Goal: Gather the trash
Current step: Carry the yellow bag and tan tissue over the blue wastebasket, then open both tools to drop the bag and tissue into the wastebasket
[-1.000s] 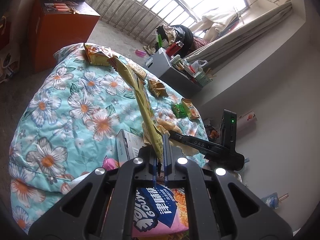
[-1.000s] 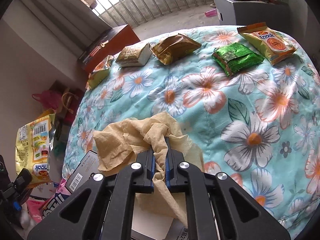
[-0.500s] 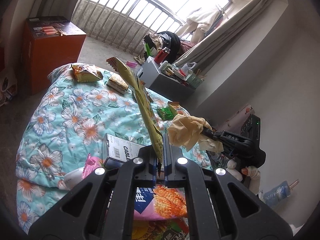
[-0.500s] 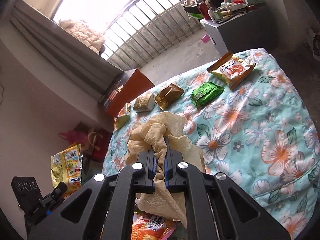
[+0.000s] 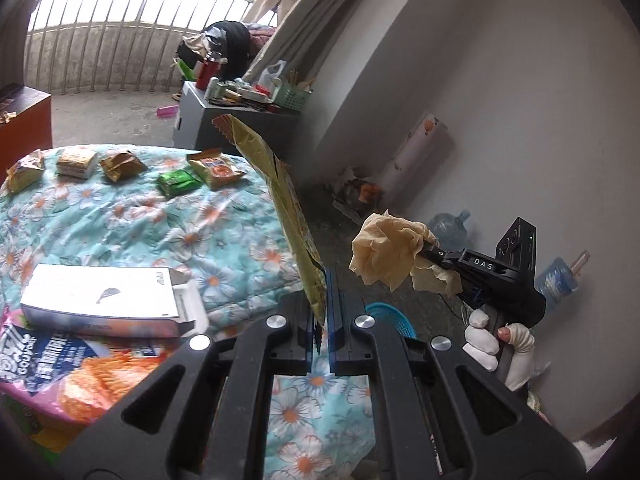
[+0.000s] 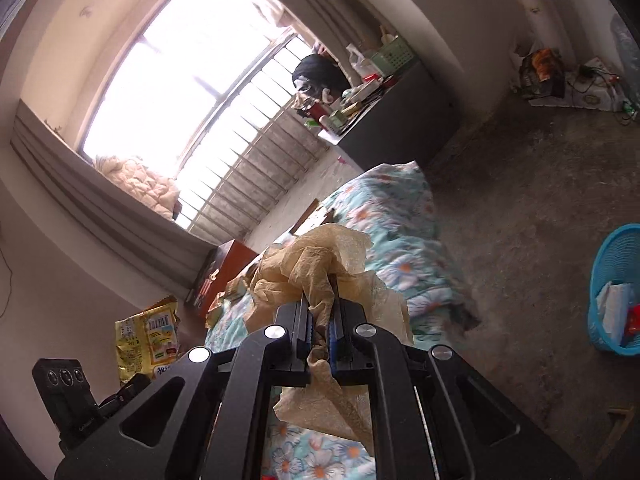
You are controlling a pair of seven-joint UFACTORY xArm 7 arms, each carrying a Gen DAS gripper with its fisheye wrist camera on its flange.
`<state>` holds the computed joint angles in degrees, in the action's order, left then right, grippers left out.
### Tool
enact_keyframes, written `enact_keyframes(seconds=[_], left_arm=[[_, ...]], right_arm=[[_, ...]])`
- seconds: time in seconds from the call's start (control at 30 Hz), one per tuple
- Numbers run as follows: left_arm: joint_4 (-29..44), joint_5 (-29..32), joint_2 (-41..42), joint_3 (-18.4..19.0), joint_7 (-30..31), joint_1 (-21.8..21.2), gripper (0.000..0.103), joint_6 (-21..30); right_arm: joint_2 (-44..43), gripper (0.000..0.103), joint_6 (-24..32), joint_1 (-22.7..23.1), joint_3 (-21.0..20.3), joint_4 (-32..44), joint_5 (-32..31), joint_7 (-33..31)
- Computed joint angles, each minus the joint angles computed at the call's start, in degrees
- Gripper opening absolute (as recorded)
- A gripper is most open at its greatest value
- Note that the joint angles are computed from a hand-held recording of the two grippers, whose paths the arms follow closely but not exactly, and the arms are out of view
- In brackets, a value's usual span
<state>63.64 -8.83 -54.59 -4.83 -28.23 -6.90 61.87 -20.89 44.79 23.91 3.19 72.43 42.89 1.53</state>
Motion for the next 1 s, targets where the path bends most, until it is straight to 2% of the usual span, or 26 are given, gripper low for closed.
enact_keyframes(seconds=[0.2,0.37,0.43,0.57,0.77,0.83,0.87,0.9,0.93,1.0], left_arm=[[6.7,-3.0,19.8,-6.7,3.7,-7.5,0.003,-5.8],[17.9,-0.1,40.9,-11.0,7.5,-13.1,0.003,-5.6],[22.6,1.1,48.9,-11.4,8.9,-15.5,0.004,-4.9],[34.8,4.4,64.8,-11.0,10.3,-20.4,0.004,-0.9],[54.7,8.0,84.4,-7.6,13.8,-26.6,0.005,5.6],[59.4,8.4,88.7,-6.3,13.6,-28.1,0.018,7.1],[62.2,8.5,90.6,-5.7,13.2,-28.8,0.034,8.4],[63.2,9.0,91.7,-4.9,13.0,-29.2,0.043,8.4],[64.8,9.6,92.8,-4.3,12.8,-29.8,0.043,8.5],[64.1,9.5,92.7,-3.7,12.8,-29.8,0.043,7.1]], right_arm=[[-8.4,0.006,1.7,-9.6,-5.5,-9.8,-10.2,2.7],[-8.6,0.006,1.4,-16.2,-9.4,-16.0,-15.0,4.6],[-7.0,0.006,1.1,-18.0,-11.0,-17.9,-15.2,4.7],[-1.2,0.006,-0.3,-21.0,-11.2,-19.1,-15.8,5.7],[11.4,0.009,-2.3,-24.2,-9.9,-14.8,-16.3,5.7],[15.9,0.013,-2.2,-25.7,-8.9,-12.6,-18.0,7.4],[18.1,0.021,-2.2,-26.2,-8.7,-11.4,-16.4,5.9],[20.0,0.036,-1.7,-26.8,-8.3,-10.1,-16.2,5.7],[20.9,0.041,-2.2,-27.3,-7.9,-9.8,-17.1,6.9],[22.8,0.042,-2.3,-28.3,-7.1,-9.1,-15.5,5.7]])
